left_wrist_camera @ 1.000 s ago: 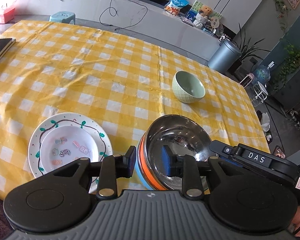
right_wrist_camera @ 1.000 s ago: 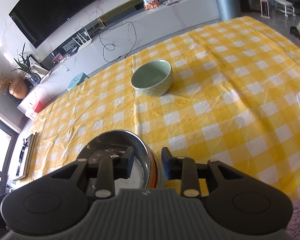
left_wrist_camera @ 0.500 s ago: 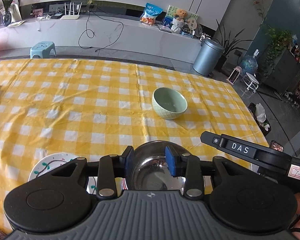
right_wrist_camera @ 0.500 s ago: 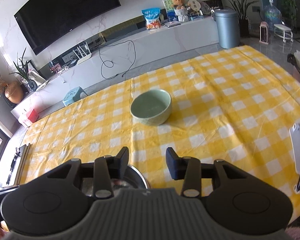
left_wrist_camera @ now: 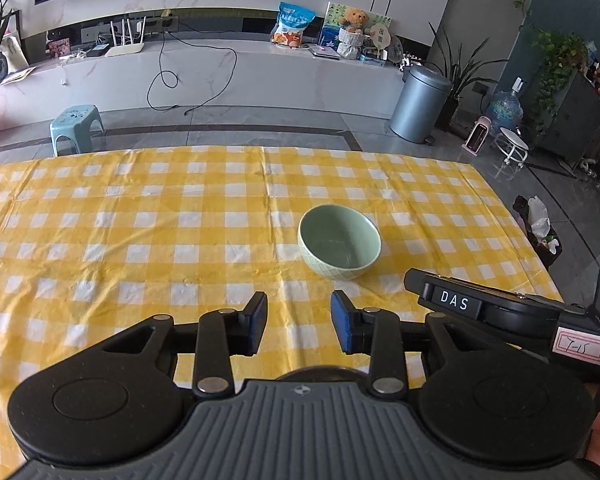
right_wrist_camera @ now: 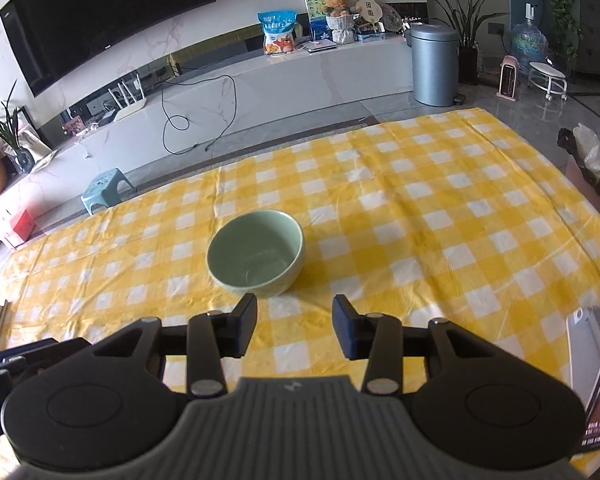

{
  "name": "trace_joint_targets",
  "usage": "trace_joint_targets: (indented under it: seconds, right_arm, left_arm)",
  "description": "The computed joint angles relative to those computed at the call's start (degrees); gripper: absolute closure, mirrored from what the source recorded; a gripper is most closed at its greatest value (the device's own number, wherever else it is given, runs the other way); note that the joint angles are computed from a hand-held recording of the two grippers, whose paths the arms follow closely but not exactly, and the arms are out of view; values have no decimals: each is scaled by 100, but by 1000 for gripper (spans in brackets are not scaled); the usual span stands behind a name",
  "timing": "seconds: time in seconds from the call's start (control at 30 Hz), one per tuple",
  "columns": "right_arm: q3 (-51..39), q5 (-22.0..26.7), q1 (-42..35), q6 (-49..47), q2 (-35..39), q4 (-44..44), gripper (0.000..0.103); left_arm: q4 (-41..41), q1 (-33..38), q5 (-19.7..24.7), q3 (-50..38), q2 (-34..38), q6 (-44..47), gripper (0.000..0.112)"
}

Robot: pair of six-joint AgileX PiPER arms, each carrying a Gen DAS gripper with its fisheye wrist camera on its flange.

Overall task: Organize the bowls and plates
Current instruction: 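Move both tools to the pale green bowl and grip its rim, then carry the green bowl with both tools and lower it into the orange bowl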

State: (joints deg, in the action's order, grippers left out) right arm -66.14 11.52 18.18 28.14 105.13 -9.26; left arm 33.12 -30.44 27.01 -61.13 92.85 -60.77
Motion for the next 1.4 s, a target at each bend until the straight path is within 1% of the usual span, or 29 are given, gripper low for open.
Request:
trace_joint_targets:
  seconds: [0.07, 0.1, 0.2, 0.27, 0.33, 0.4, 0.5, 0.57, 0.63, 0.77, 0.8, 0.83, 0.9, 0.97, 1.03, 1.13, 1.27, 1.33, 1.4]
  right_arm:
    - [-356, 127, -26, 218, 269, -287, 62]
    - [-544, 208, -57, 199, 411, -286, 62]
    - [-1037, 389, -222, -503, 804, 470, 62]
    - [-1276, 480, -273, -480, 1002, 463, 62]
    - [-1457, 534, -322, -630, 1153, 614, 62]
    - [-1681, 665, -409, -1088, 1326, 1129, 62]
    - [-1932, 830, -546, -1800, 1520, 1964, 62]
    - [-2058, 861, -567, -1801, 1621, 1948, 63]
    - [-2185, 908, -584, -1832, 1727, 1981, 67]
    - [-2666, 1367, -726, -2470, 2068, 2882, 75]
    - [-2755, 1432, -733, -2500, 2131, 2946, 75]
    - [-2806, 1437, -709, -2397, 2165, 2827, 76]
    - [-2865, 1333, -597, -2059, 2205, 2310, 76]
    - [-2992, 1327, -519, -1842, 2294, 1931, 77]
    - [-3179, 1502, -497, -1793, 2409, 1938, 80]
    - [-3405, 1767, -534, -2054, 2567, 2302, 83]
    - [-3510, 1907, -638, -2322, 2659, 2754, 85]
    - [-3573, 2019, -711, -2524, 2719, 3130, 89]
    - [-3619, 2098, -762, -2641, 2772, 3410, 91]
  left_arm:
    - [-124, 94, -32, -223, 222, 203, 72]
    - [-192, 144, -56, -322, 326, 314, 72]
    - [-525, 302, -133, -631, 642, 750, 72]
    - [-727, 381, -140, -853, 867, 972, 72]
    - [-1125, 462, -142, -1077, 1104, 1354, 72]
    - [-1525, 543, -138, -1298, 1342, 1798, 72]
    - [-1731, 628, -47, -1644, 1679, 1966, 71]
    - [-2024, 723, -2, -1873, 1901, 2209, 68]
    - [-2137, 773, 91, -2103, 2118, 2307, 67]
    - [-2180, 820, 216, -2453, 2440, 2441, 67]
    - [-2277, 847, 242, -2535, 2510, 2554, 67]
    - [-2322, 855, 303, -2641, 2591, 2607, 67]
    - [-2341, 857, 451, -2851, 2744, 2709, 67]
    - [-2360, 856, 601, -3091, 2911, 2823, 70]
    - [-2437, 872, 785, -3360, 3096, 2896, 77]
    - [-2623, 932, 1017, -3651, 3323, 2969, 83]
    - [-2660, 938, 1122, -3852, 3518, 3021, 90]
    - [-2617, 926, 1208, -3960, 3605, 2920, 96]
    - [-2571, 928, 1207, -3964, 3630, 2859, 98]
